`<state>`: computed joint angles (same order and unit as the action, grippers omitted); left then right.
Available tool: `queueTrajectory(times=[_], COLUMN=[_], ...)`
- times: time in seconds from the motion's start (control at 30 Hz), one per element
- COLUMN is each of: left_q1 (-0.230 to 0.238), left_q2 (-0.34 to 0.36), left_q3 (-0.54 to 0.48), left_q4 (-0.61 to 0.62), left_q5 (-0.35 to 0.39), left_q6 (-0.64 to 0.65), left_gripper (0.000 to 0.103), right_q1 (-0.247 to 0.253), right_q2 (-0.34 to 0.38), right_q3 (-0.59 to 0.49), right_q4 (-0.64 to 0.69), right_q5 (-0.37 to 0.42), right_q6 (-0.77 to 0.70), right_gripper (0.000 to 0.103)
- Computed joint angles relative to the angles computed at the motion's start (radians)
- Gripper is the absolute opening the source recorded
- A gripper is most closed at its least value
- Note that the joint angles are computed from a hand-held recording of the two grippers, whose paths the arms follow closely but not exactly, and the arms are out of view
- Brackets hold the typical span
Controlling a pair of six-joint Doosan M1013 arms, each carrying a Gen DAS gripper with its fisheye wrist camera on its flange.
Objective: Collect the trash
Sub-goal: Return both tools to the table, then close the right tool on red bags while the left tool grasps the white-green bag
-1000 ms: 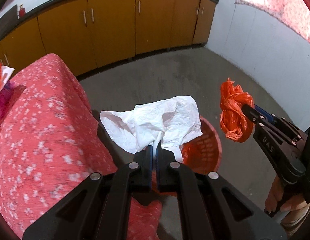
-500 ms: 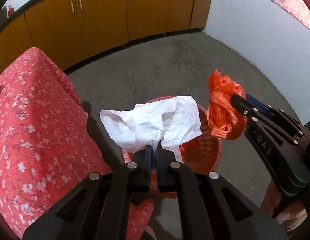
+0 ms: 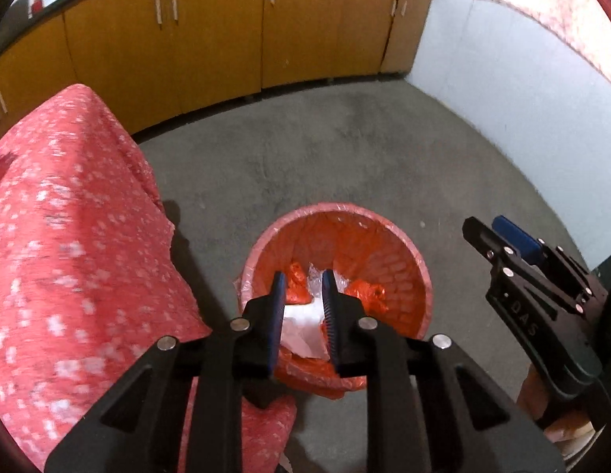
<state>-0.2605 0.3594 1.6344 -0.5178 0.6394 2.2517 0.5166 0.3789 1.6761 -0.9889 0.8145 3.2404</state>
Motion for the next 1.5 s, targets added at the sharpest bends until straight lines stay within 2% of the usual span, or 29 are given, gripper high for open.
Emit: queueTrajectory(times=[0.1,0.2,0.3,0.4,0.57,0.7,0.8,0.9,1.2,1.3,1.5], left_q1=[0.037,0.075,0.134,0.190,0.280,0.342,0.383,0.418,0.458,0.469,0.484], left_q2=[-0.029,-0.059,-0.089,-0.113,-0.147,-0.138,-0.118,-0.091,-0.037,-0.020,0.015], left_q3=[0.012,0.031,0.043,0.057,0.085,0.077,0.050,0.017,-0.040,-0.058,-0.100], left_q4=[-0.100,-0.176,-0.256,-0.311,-0.345,-0.304,-0.194,-0.144,-0.135,-0.163,-0.177], left_q5=[0.009,-0.010,-0.026,-0.057,-0.197,-0.287,-0.337,-0.353,-0.352,-0.333,-0.272], left_q6=[0.094,0.165,0.227,0.265,0.336,0.308,0.154,0.055,0.006,0.019,-0.013], left_gripper=[0.021,0.035,0.039,0.047,0.061,0.065,0.067,0.069,0.075,0.075,0.075], right_q1=[0.012,0.023,0.041,0.064,0.090,0.114,0.130,0.139,0.149,0.153,0.152], right_q2=[-0.002,-0.002,0.010,0.032,0.076,0.131,0.173,0.215,0.352,0.391,0.492], right_q3=[-0.021,-0.046,-0.092,-0.155,-0.259,-0.362,-0.437,-0.510,-0.745,-0.814,-1.001], right_q4=[-0.021,-0.025,-0.025,-0.025,0.008,0.037,0.067,0.105,0.231,0.239,0.294], right_q5=[-0.004,-0.013,-0.026,-0.050,-0.102,-0.136,-0.152,-0.155,-0.126,-0.109,-0.039], right_q6=[-0.001,-0.023,-0.067,-0.118,-0.187,-0.248,-0.301,-0.361,-0.501,-0.547,-0.686], right_gripper=[0.045,0.045,0.047,0.049,0.050,0.050,0.050,0.050,0.050,0.055,0.057])
